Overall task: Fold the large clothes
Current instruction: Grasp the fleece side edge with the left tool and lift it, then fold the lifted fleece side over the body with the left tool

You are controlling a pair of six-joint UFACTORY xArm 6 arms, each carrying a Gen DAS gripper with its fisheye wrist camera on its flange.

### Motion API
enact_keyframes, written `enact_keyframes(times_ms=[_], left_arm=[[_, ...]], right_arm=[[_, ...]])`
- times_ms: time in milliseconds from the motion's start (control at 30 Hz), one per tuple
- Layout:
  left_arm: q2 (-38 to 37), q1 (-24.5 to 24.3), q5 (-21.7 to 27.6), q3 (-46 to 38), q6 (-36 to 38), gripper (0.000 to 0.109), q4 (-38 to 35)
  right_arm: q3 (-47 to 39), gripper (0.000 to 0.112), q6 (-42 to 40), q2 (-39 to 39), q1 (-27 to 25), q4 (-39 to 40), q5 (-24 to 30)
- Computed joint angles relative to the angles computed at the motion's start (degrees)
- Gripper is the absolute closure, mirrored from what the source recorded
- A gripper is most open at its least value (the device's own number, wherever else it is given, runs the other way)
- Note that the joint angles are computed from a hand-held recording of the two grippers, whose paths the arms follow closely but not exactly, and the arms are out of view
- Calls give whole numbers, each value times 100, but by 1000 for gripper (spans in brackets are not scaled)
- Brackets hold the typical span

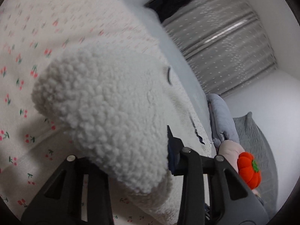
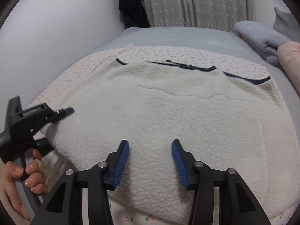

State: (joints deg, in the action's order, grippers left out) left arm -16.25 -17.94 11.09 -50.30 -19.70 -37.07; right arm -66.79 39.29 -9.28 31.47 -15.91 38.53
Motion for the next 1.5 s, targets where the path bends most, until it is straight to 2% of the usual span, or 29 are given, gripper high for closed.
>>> enact_keyframes(times_ms=[100, 200, 233, 300, 433, 500, 567, 600, 767, 867, 1000, 1100, 1233, 1300, 1367, 1433, 1500], left_arm=[[19, -261, -508, -98, 173, 72, 404], [114, -646, -936, -343, 1417, 73, -221], [164, -768, -1008, -453, 1857, 73, -514], [269, -996, -1196, -622, 2346, 73, -659], [489, -1320, -1283, -1038, 3686, 73, -1382], [590, -1452, -1177, -1220, 4259, 73, -1783], [603, -1513, -976, -1294, 4802, 73, -2223], [645, -1560, -916, -1331, 4828, 73, -2182], [866, -1841, -542, -1489, 4834, 73, -1657], [1034, -1920, 8, -1647, 4967, 72, -1433], [1364, -2047, 885, -1913, 4914, 72, -597], [1347, -2221, 807, -1812, 4709, 71, 337], [1317, -2110, 1136, -1923, 5167, 70, -146], [1344, -1974, 1469, -2117, 5518, 63, -614], [1266, -1805, 1891, -2124, 6274, 46, -1497], [1186, -1581, 2489, -2196, 6717, 38, -2047], [1147, -1512, 2850, -2260, 6800, 35, -2218]], right_arm=[[156, 70, -366, 85, -194, 887, -254], [356, 70, -616, 78, -283, 1471, -636], [363, 70, -620, 86, -267, 1472, -664], [390, 70, -817, 52, -287, 1727, -678], [624, 70, -1686, -325, -575, 3413, -726], [971, 64, -1818, -769, -750, 3962, -962], [1324, 54, -1594, -1245, -962, 3897, -1112], [1480, 50, -1471, -1454, -1092, 3861, -1129], [2149, 49, -1235, -2293, -1808, 4161, -986], [2496, 48, -1048, -2738, -2268, 4141, -876], [2962, 43, -1003, -3318, -2712, 4408, -803], [3170, 42, -1218, -3611, -3113, 4758, -649], [3354, 41, -1369, -3879, -3488, 5152, -506], [3415, 40, -1493, -3955, -3567, 5364, -518], [3410, 38, -1658, -3927, -3581, 5585, -570], [3373, 36, -1902, -3854, -3602, 5844, -620], [3322, 33, -2208, -3829, -3613, 6213, -662]])
